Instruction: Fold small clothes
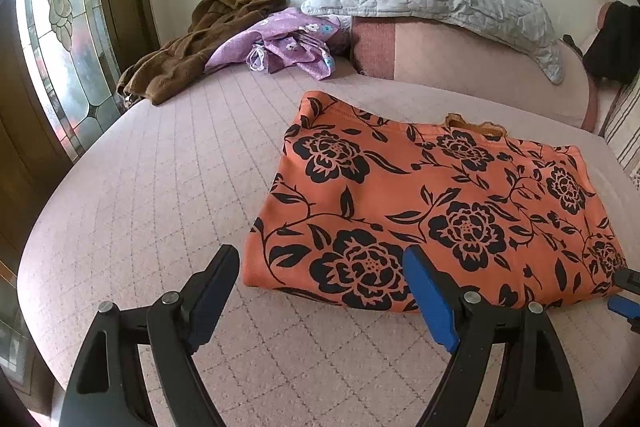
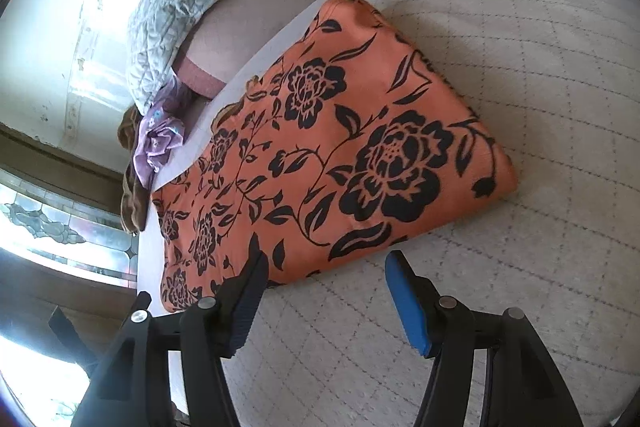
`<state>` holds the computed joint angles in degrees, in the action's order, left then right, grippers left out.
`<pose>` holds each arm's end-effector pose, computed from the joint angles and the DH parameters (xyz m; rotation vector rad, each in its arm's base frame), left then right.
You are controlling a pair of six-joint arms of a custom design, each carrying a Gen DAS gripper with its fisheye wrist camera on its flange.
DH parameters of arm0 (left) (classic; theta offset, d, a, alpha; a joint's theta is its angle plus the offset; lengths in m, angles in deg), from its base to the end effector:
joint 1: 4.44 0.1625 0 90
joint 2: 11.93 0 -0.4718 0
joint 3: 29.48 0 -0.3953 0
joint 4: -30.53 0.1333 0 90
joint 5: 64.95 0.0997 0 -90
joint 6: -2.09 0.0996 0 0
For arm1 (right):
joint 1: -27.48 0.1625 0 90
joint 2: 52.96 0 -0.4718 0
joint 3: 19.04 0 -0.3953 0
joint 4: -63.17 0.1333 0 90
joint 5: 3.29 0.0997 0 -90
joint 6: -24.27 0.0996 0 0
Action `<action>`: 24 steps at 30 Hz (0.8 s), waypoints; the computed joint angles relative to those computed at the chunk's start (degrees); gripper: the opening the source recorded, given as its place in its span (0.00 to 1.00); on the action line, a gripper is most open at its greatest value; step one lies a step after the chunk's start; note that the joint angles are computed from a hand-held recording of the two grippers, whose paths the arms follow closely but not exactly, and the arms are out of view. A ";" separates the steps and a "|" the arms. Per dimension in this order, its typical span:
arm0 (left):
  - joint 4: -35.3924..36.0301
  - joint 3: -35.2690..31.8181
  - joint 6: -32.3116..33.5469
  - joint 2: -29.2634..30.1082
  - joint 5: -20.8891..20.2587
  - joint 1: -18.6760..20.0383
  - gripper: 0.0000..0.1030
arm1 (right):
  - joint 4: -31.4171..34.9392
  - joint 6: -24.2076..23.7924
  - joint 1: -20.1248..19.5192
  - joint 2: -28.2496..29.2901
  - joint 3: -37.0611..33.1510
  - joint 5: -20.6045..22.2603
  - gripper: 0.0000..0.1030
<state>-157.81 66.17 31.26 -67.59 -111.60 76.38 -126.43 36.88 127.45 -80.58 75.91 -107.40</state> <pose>0.0901 -0.7064 0.3449 0.2444 2.0920 -0.9888 0.2297 -0.6767 -0.0120 -0.1696 -2.8796 0.8877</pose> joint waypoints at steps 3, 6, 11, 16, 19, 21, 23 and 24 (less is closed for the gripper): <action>-0.04 -0.16 0.15 0.23 0.29 -0.01 0.82 | 0.83 -0.15 0.06 0.14 -0.29 0.42 0.63; 0.16 -0.20 -0.01 0.35 0.47 -0.04 0.82 | 1.16 -0.41 0.15 0.17 -0.37 0.84 0.63; -0.20 -0.24 0.69 0.73 0.97 -0.11 0.82 | 1.55 -0.46 0.12 0.05 -0.37 1.11 0.63; 1.60 -0.69 -0.67 0.74 1.16 0.16 0.82 | 1.52 -0.53 0.02 -0.03 -0.27 1.12 0.63; 2.11 -0.82 -0.83 0.77 1.31 0.19 0.82 | 1.65 -0.53 0.00 0.01 -0.37 1.11 0.63; 2.21 -0.86 -0.68 0.81 1.40 0.18 0.82 | 1.77 -0.63 -0.02 0.02 -0.43 1.08 0.63; 2.46 -1.09 -0.73 0.91 1.41 0.23 0.82 | 1.79 -0.81 -0.03 0.03 -0.43 0.94 0.63; 2.55 -1.11 -0.79 0.94 1.45 0.24 0.82 | 1.83 -0.82 -0.03 0.07 -0.47 0.84 0.63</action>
